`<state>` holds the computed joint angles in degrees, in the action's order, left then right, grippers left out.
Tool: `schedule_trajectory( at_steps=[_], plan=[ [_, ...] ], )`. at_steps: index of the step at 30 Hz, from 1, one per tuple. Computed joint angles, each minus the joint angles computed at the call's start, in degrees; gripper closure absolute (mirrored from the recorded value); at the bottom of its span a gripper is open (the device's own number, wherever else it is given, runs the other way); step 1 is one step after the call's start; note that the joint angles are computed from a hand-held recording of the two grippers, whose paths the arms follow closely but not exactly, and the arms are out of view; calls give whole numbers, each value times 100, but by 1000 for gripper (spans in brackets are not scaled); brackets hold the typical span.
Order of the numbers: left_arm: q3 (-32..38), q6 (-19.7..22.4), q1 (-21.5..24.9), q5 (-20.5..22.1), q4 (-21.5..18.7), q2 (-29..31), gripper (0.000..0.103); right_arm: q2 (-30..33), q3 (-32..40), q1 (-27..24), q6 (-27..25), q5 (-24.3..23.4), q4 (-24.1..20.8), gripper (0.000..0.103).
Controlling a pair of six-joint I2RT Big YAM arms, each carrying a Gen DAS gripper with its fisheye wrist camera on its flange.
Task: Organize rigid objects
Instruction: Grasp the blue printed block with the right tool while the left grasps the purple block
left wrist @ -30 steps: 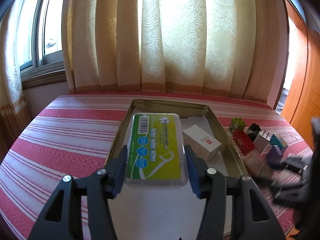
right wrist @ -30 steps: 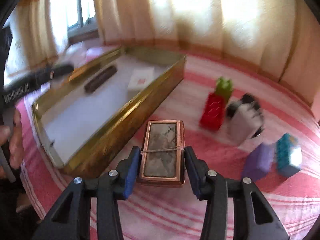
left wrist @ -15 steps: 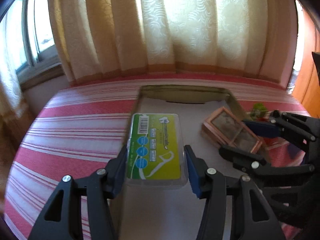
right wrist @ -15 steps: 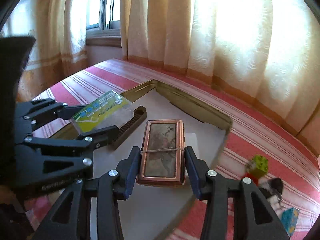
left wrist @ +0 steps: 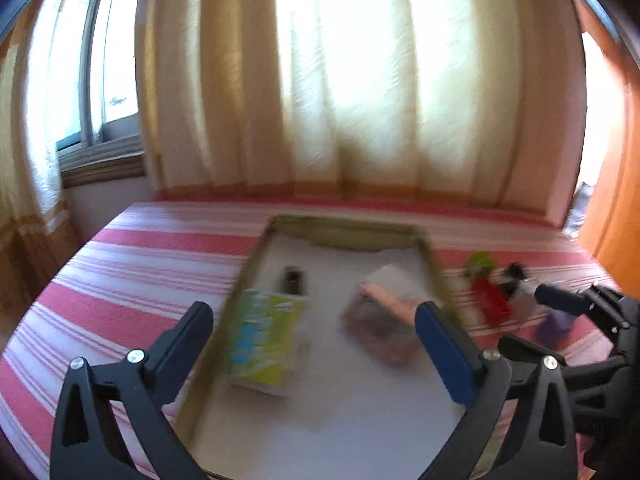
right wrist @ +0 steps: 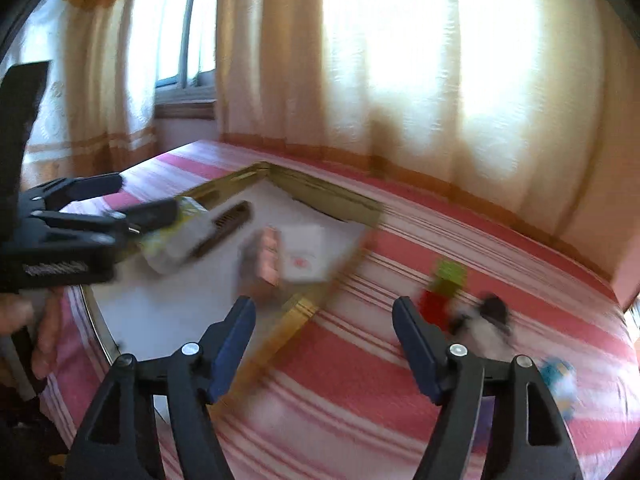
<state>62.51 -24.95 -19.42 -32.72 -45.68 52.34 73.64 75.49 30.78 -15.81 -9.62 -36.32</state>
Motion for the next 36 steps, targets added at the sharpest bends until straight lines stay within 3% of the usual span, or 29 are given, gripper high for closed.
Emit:
schedule_trajectory(
  at_steps=[3, 7, 13, 16, 22, 28, 30, 32, 36],
  plan=[
    [57, -100, -494, -119, 271, 154, 1, -329, -320, -551, 171, -171, 147, 28],
    [241, -228, -984, -138, 522, 549, 1, -567, -602, -1158, 172, 54, 226, 24],
    [834, -265, -1420, 247, 430, 1456, 1, -617, -723, -1969, 376, -43, 254, 23],
    [1161, -265, -1560, 409, 332, 1869, 7, -516, -649, -2224, 571, -152, 252, 23],
    [1778, -283, -1666, 765, -48, 2542, 26, -327, -529, -2340, 615, -136, 223, 18],
    [2251, -248, -1632, 1064, -412, 3055, 52, -184, -363, -2395, 639, -164, 194, 18],
    [2316, -230, -1591, 1202, -491, 3148, 72, -75, -237, -2432, 695, -235, 125, 18],
    [2392, -248, -1505, 1460, -599, 3248, 85, 14, -147, -2440, 741, -265, 102, 18],
    [2227, -229, -1474, 1417, -390, 3086, 85, 182, 47, -2404, 784, -236, 38, 18]
  ],
)
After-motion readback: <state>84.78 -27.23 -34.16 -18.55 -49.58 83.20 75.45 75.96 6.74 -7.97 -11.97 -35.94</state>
